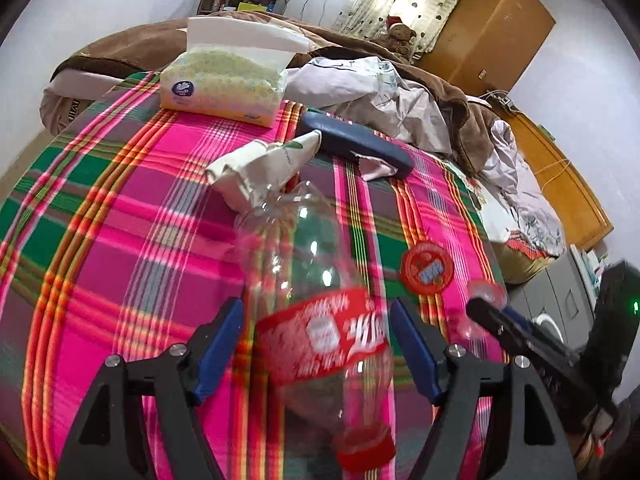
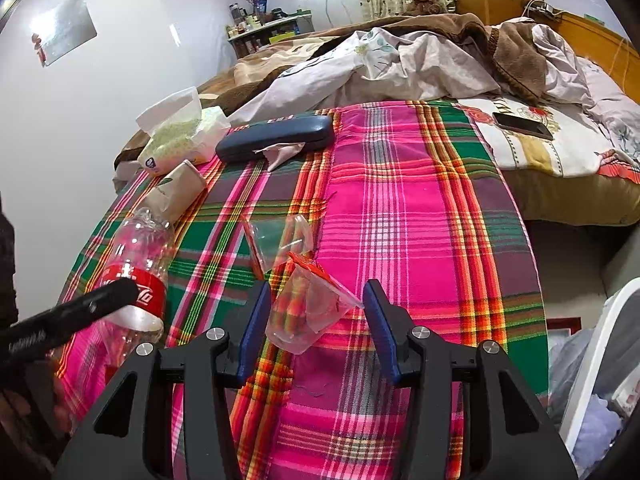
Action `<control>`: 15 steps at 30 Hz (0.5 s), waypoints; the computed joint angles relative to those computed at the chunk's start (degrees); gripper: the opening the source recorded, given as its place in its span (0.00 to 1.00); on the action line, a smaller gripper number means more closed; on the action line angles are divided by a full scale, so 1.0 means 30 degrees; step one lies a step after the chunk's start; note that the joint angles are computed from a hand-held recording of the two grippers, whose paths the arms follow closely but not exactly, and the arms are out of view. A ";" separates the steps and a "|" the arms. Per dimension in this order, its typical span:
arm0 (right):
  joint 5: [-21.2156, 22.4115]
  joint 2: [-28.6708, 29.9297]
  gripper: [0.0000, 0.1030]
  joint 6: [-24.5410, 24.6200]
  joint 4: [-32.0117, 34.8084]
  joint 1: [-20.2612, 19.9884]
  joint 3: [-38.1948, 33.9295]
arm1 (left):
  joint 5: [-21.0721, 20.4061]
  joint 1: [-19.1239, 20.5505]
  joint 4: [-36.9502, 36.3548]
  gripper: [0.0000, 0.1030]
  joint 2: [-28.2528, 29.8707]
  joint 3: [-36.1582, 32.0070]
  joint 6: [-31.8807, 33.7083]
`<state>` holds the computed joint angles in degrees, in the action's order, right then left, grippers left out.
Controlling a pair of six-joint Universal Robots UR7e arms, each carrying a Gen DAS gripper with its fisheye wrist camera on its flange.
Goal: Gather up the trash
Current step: 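Grasp the clear Coca-Cola bottle with the left tool while the right tool grasps the red-lidded plastic cup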
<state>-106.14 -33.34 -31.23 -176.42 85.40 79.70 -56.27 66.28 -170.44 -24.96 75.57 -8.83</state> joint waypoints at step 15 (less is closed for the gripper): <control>0.0303 -0.0323 0.48 0.0199 -0.0308 -0.0117 0.0455 | 0.1210 -0.0571 0.0039 0.66 0.0522 -0.0182 0.0835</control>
<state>-105.23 -34.31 -30.63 -177.34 85.05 81.07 -52.64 64.57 -170.33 -23.39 75.03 -6.33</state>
